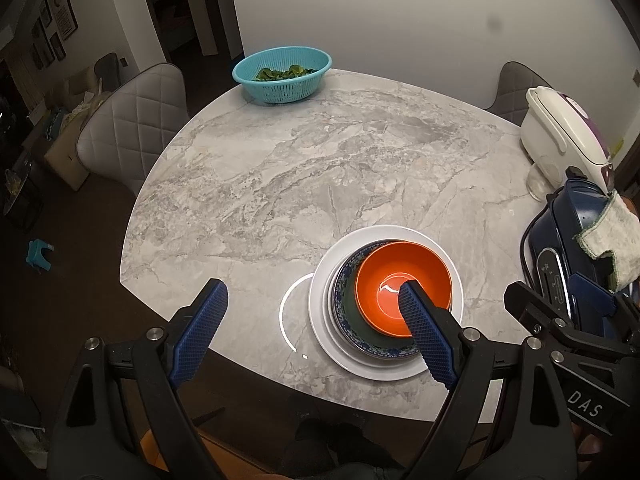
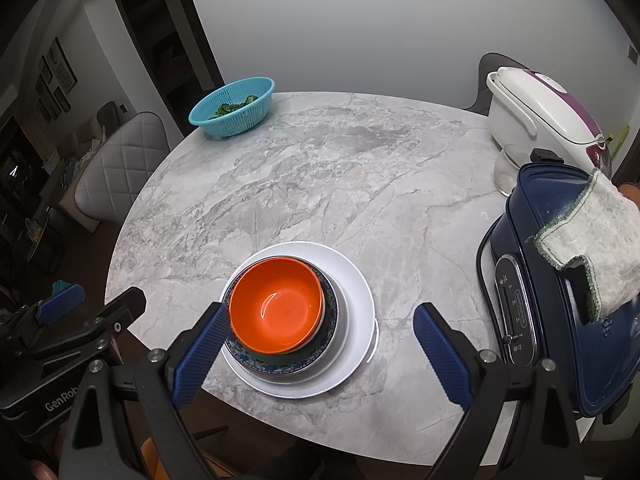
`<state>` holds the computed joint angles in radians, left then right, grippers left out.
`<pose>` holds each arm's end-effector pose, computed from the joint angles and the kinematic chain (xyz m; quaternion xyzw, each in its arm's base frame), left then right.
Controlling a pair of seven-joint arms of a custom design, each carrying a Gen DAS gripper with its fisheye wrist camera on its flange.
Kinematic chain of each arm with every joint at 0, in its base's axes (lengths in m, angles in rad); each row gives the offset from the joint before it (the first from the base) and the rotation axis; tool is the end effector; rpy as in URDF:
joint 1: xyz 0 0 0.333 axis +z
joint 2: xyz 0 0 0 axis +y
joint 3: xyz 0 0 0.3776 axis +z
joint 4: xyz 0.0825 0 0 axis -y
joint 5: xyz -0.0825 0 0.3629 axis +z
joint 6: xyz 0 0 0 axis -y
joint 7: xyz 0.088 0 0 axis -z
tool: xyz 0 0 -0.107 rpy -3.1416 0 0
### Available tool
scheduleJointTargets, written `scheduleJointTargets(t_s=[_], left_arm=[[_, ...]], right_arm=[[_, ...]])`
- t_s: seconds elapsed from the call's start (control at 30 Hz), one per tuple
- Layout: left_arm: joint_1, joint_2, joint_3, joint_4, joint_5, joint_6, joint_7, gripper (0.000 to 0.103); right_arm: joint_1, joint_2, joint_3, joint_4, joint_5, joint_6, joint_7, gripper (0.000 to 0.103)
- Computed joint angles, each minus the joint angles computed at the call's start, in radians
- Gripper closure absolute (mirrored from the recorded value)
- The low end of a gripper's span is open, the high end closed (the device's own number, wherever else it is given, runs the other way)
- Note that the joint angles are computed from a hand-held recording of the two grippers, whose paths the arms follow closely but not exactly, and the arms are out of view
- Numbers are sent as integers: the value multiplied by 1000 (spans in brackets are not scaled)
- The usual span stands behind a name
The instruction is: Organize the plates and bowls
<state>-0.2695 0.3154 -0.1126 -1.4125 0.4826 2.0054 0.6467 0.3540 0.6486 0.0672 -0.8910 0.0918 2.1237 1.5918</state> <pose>0.6476 -0.2154 0.6192 -0.8089 0.5312 -0.1066 0.2283 0.7250 0.3040 0.6381 -0.7829 0.5479 -0.1020 0.2766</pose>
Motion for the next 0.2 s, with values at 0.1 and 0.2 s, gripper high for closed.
scheduleJointTargets(t_s=[0.1, 0.2], left_arm=[[-3, 4, 3, 6, 13, 4, -7, 16], [1, 8, 1, 12, 1, 7, 1, 16]], right_arm=[[1, 0, 0, -1, 0, 0, 1, 8], [0, 5, 0, 7, 0, -2, 0, 8]])
